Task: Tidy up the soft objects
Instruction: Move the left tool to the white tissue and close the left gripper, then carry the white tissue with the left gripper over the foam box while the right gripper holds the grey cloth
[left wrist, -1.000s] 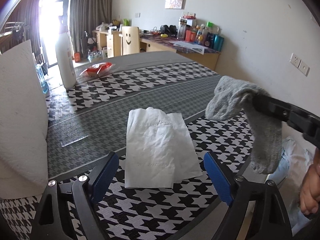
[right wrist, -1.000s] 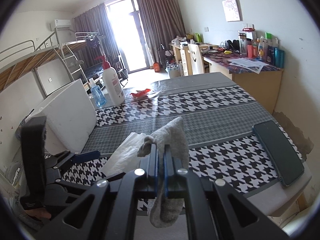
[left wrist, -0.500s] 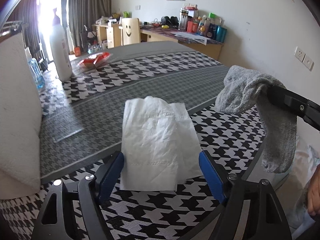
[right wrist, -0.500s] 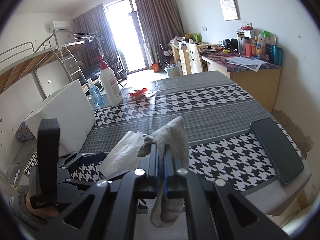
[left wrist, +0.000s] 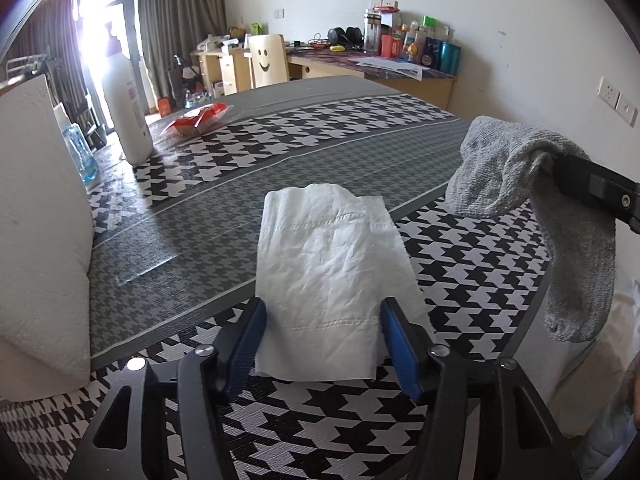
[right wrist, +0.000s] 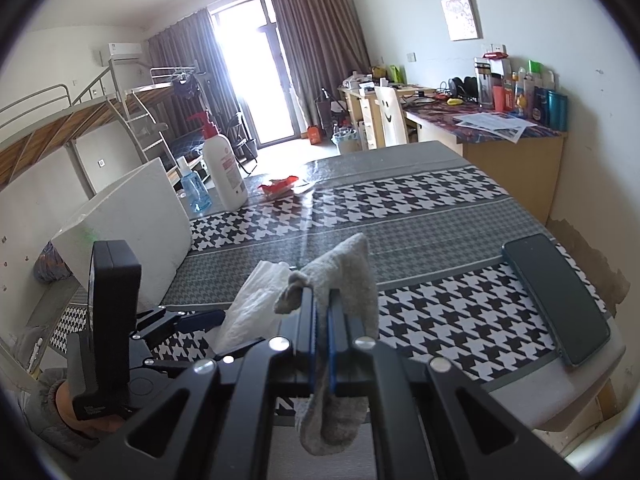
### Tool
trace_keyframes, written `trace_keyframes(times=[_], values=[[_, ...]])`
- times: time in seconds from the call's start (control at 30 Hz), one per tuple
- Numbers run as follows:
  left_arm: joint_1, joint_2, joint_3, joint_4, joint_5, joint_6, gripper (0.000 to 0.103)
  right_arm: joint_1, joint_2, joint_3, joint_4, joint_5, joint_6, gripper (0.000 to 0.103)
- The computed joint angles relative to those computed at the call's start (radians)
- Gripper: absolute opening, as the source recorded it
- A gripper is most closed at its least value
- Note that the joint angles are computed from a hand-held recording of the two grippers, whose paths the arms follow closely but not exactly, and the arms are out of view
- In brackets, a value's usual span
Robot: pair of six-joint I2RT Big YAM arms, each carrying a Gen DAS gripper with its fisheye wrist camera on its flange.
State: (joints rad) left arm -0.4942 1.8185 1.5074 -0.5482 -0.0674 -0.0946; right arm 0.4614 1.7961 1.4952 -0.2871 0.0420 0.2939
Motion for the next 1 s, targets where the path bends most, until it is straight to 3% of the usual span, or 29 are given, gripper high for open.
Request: trace_keyframes(times=[0.23, 0.47, 0.57, 1.0], values=[[-0.006, -0.009, -0.008, 0.003, -0.04, 0.005, 0.036, 0.002, 0.0, 0.0, 0.0, -0.004, -0.006, 0.007], [-0.007, -0.009, -0.003, -0.005, -0.001, 0.017, 0.009, 0.004, -0.001, -0.001, 0.0, -0.003, -0.006, 0.007], [-0.003, -0.016, -0.011, 0.0, 0.022, 0.024, 0.004, 0.008, 0.0, 0.001, 0.0, -0.001, -0.007, 0.007], [0.023, -0.155, -0.127, 0.109, 0.008, 0.042, 0.004, 0.034, 0.01, 0.02, 0.019, -0.001, -0.024, 0.007]])
